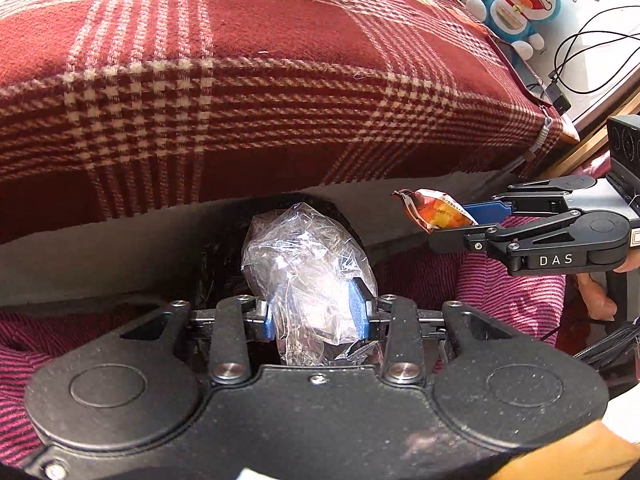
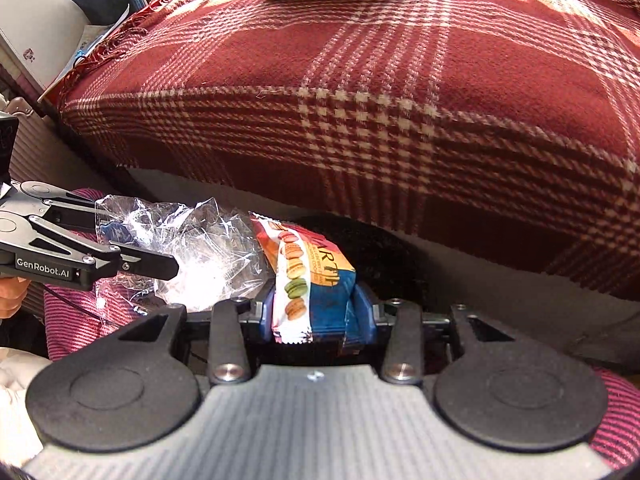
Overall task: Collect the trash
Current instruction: 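Lower both items into the trash bin and open both tools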
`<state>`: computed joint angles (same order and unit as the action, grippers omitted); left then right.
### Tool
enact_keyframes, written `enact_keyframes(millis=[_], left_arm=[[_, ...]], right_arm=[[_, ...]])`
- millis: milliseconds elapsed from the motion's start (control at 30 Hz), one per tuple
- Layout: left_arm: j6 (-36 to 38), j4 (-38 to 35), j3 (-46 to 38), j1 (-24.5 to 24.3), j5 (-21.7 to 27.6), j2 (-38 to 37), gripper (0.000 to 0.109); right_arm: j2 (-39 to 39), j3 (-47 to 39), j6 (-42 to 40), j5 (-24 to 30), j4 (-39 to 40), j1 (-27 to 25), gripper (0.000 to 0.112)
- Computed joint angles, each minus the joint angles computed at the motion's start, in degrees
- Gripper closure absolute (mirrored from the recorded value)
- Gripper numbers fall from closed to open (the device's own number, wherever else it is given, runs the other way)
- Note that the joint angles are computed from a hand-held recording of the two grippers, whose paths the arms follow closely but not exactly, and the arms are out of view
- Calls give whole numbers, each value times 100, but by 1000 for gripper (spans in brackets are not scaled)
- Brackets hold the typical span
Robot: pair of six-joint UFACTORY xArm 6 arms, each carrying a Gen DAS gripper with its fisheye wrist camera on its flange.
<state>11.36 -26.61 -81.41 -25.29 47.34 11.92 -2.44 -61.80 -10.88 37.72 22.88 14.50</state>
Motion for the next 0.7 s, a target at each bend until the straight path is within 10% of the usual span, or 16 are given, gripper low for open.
enact_keyframes(millis=[700], left_arm=[[-712, 892, -999, -192, 509, 1055, 70]], right_arm=[[748, -708, 19, 527, -106, 59, 53]])
